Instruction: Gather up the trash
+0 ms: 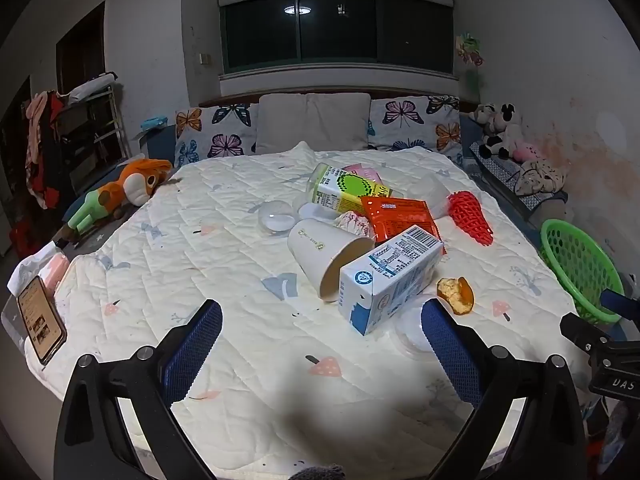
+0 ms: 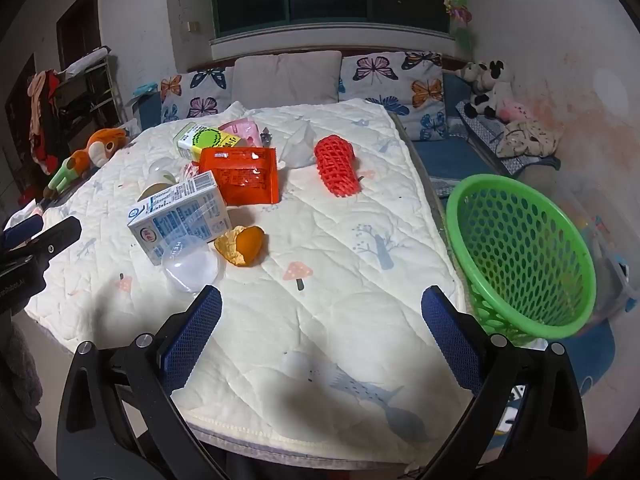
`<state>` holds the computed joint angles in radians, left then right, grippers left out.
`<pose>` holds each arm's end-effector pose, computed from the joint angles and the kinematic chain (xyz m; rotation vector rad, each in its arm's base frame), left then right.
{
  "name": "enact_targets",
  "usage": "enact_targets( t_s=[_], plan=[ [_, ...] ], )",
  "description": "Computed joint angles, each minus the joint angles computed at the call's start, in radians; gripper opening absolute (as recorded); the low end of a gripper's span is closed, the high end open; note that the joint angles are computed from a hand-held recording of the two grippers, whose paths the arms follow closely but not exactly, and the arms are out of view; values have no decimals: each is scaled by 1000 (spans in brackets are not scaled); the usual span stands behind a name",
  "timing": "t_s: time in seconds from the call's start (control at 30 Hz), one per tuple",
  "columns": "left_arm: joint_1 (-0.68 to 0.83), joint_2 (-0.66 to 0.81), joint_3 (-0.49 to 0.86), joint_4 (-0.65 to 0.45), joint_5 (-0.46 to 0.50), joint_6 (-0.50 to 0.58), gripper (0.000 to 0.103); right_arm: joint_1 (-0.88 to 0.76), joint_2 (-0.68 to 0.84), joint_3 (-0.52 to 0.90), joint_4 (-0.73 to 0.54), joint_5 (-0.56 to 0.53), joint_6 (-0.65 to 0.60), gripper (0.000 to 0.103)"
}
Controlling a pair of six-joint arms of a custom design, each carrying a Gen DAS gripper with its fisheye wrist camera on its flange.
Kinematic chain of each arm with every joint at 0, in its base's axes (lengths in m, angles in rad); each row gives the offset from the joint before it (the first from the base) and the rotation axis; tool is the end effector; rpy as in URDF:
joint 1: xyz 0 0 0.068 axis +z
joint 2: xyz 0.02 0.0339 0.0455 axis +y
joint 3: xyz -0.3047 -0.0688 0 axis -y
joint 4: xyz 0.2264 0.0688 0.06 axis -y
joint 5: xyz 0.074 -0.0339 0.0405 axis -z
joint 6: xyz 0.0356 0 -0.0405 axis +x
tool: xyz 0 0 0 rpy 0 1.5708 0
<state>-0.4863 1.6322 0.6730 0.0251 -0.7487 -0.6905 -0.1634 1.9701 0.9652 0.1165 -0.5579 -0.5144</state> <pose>0.2565 -0.1082 0.1862 -0.5077 2.1600 0.3166 0.3743 -0.0426 0.1544 -0.6327 2.2266 0.3502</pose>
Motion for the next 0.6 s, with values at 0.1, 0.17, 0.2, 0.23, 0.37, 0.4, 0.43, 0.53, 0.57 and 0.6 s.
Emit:
enact_targets(
  t_s=[0.1,0.17,0.2,0.23,0.37,0.4,0.43,0.53,0.57,0.6],
  plan=[
    [-1,-1,-6,13,-3,4,97,0,1,4,-7,-1,0,99],
    [-1,-2,-6,13,-2,5,97,0,2,6,-9,-2,1,99],
    [-2,-1,-4,11,-4,5,97,-1,3,8,-10,-3,1,99],
    [-2,-1,-5,11,-4,4,97,1,1,2,-1,2,0,99],
    [-2,-2,-5,11,-4,4,97,1,1,3,-4,2,-2,98],
    [-1,-3,-6,13,-2,5,97,1,1,3,-4,2,-2,98],
    [-1,-4,-7,14,-1,5,97,1,1,4,-6,1,-2,98],
    [-1,-4,-7,15,-1,7,97,2,1,2,-2,3,-1,98],
    [-11,4,7,1,-8,-2,97,3,1,2,-1,5,-1,98],
    [-12,4,8,1,-8,-3,97,3,2,3,-3,5,-1,98]
  ],
)
